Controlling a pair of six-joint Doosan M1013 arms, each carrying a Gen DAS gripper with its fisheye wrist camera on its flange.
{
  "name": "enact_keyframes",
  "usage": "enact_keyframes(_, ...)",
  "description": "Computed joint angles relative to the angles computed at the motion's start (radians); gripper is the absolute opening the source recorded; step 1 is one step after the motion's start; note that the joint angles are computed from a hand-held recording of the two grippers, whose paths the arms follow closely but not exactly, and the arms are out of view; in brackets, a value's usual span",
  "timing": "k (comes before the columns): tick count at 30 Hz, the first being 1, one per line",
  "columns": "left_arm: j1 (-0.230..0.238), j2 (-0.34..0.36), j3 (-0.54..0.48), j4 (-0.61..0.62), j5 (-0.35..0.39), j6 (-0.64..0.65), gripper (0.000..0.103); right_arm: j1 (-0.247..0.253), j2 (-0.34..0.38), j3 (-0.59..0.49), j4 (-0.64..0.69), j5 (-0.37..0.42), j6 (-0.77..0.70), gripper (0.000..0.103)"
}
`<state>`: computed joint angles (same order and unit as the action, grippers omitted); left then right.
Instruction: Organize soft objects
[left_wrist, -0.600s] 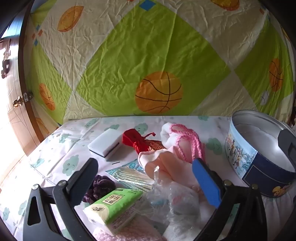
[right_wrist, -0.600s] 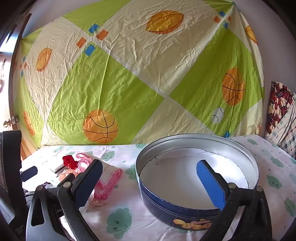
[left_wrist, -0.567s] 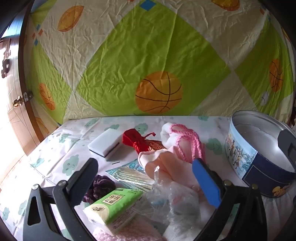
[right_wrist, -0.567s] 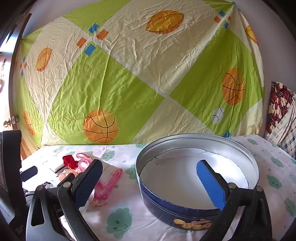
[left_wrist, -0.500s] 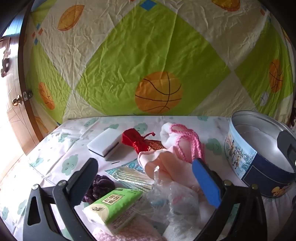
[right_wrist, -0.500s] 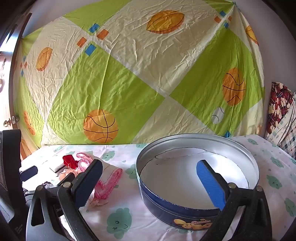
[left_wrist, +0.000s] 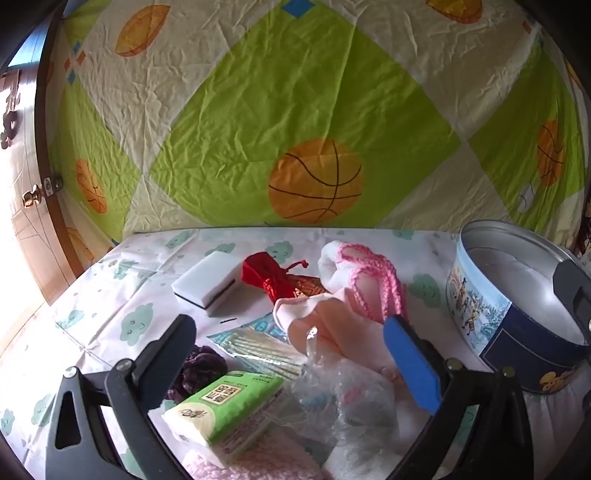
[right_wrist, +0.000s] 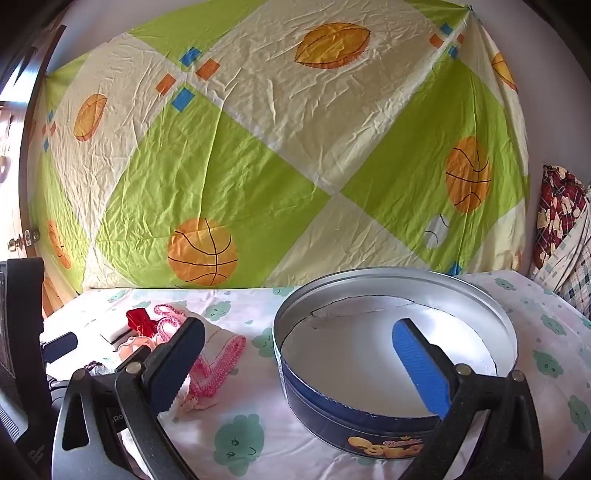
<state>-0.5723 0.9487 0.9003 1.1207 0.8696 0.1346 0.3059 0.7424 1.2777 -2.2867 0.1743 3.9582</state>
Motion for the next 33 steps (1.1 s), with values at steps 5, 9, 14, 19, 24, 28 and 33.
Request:
enact_keyframes(5,-0.001,-0.002,0.003,0.002,-0.003,0.005,0.103,0.0,0.001,-0.005,0.024,-0.006,-0.029,0.103)
enact_keyframes(9,-0.003,-0.003,0.002,0.0,-0.002,0.007,0.103,0.0,0.001,-0.005,0.022,-0.004,-0.028,0.103)
enact_keyframes(14,-0.003,-0.003,0.002,0.0,-0.001,0.005,0.103,0.0,0.001,-0.004,0.019,-0.004,-0.024,0.102)
enact_keyframes(19,-0.003,-0.002,0.0,-0.001,0.0,0.006,0.103,-0.001,0.001,-0.005,0.019,-0.007,-0.027,0.103)
enact_keyframes(24,-0.004,-0.001,-0.004,-0.008,0.001,0.009,0.103,0.001,0.001,-0.006,0.025,-0.007,-0.04,0.102)
enact_keyframes(28,-0.003,-0.002,-0.003,-0.006,-0.002,0.009,0.103,0.001,0.002,-0.006,0.012,-0.004,-0.026,0.102)
enact_keyframes(33,-0.003,-0.001,-0.004,-0.008,-0.001,0.009,0.103,0.0,0.001,-0.005,0.002,-0.008,-0.019,0.102)
